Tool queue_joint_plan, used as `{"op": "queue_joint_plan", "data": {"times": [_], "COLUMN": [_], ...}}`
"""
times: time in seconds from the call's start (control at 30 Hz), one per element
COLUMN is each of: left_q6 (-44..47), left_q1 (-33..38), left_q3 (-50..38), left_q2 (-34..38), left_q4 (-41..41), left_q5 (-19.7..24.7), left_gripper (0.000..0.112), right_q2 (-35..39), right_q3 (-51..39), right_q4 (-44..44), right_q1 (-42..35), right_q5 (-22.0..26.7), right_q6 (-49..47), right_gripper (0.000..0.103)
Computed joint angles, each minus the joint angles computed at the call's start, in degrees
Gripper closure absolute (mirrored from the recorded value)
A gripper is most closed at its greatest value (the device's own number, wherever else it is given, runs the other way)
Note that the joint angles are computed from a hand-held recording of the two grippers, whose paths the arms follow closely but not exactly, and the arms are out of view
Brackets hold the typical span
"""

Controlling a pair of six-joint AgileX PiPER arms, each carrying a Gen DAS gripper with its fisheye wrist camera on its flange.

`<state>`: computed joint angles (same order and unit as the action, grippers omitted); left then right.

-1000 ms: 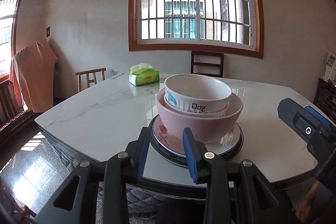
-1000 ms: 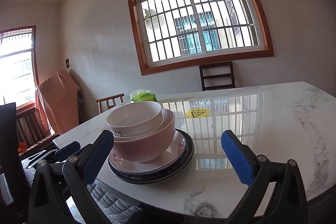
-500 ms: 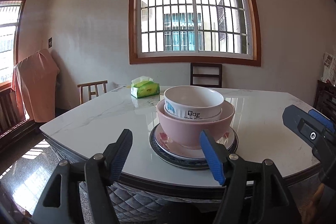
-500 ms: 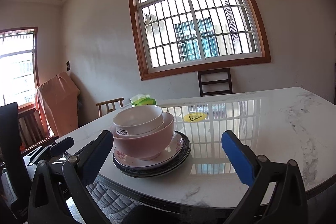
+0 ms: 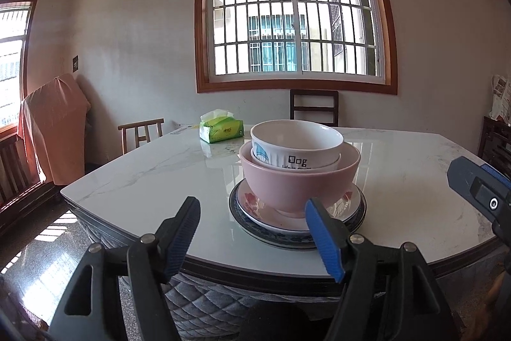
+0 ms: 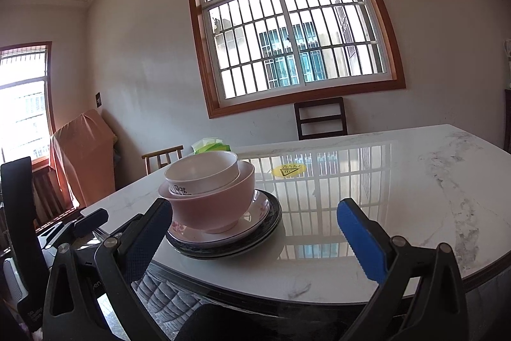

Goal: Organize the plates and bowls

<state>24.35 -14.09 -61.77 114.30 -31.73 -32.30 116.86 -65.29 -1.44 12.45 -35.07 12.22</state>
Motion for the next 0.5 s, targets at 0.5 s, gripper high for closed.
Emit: {"op": "queue_joint_plan", "data": {"times": [0.5], "left_q6": [-3.85], "left_q1": [1.01], "left_q3": [0.13], "left_q2": [-0.62], "left_q4": [3.07], "left_q5": [2.98], "left_gripper": [0.033], "right_q2": [0.09], "right_q3": [0.71], "right_q4": [1.04], "right_q1": [0.75], "right_q5": [-0.66], "right_q6": [-1.82], "right_gripper": [0.001]}}
